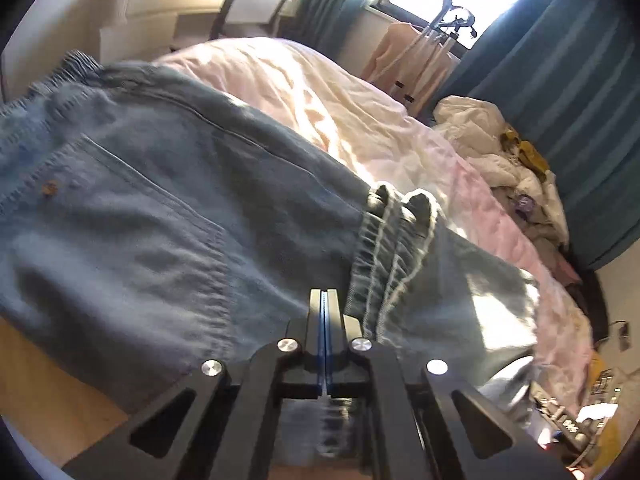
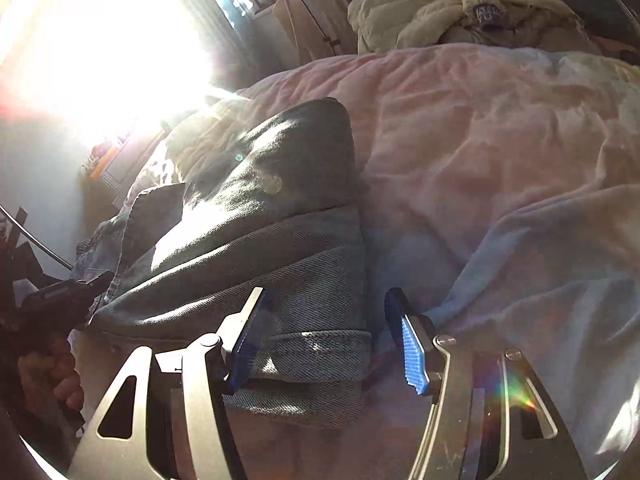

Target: Fold clothes

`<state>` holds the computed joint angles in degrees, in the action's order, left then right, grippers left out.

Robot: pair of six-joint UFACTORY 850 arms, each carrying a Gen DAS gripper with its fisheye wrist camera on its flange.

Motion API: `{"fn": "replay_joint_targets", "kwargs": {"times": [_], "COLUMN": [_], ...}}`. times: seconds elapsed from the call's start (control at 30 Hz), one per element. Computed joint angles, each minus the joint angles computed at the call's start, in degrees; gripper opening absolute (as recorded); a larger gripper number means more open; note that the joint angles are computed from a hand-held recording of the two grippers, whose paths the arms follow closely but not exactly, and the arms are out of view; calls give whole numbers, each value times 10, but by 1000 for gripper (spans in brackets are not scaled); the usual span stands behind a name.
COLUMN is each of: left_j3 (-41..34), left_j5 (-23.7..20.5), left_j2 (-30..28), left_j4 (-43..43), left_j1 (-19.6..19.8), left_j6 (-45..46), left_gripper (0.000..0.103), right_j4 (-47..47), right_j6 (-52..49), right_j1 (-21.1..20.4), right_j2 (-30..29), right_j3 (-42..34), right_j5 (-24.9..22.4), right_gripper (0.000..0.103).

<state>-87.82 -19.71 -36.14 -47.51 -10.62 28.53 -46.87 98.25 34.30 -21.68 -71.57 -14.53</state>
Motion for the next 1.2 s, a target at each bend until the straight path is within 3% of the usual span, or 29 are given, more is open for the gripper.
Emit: {"fn": "replay_joint_targets", "kwargs": {"times": [0.1, 0.27, 0.37, 0.5, 0.57, 0.7, 0.77, 0.87, 1.0, 1.07, 1.2], "left_j3": [-10, -5, 23, 55, 58, 57, 58, 59, 63, 68, 80], "left_j5": [-61, -75, -44, -11, 3, 22, 25, 32, 49, 58, 67], "left_j2": [-13, -4, 18, 44, 46, 45, 45, 44, 49, 55, 63], "left_j4": [-72, -99, -152, -173, -142, -77, -81, -88, -89, -140, -282], "left_j1": [24, 17, 1, -23, -32, -43, -42, -44, -46, -43, -30], "left_j6": [28, 70, 145, 224, 211, 171, 174, 177, 182, 227, 345], "left_gripper": [0, 1, 10, 10, 10, 13, 27, 47, 47, 47, 48], "right_j4": [38, -11, -81, -157, -158, -257, -281, -288, -362, -382, -319], "right_j6": [-17, 6, 47, 89, 77, 129, 123, 109, 153, 160, 94], "right_j1": [-6, 8, 27, 47, 53, 78, 93, 99, 101, 99, 91], "right_j2": [3, 5, 6, 9, 1, 1, -9, -34, -54, -71, -134], "right_j3": [8, -1, -11, -19, -29, -36, -46, -66, -88, -110, -181], "right_j5": [21, -15, -68, -104, -118, -150, -166, -173, -175, -164, -139], "right_gripper": [61, 61, 61, 61, 61, 61, 62, 62, 63, 66, 71]}}
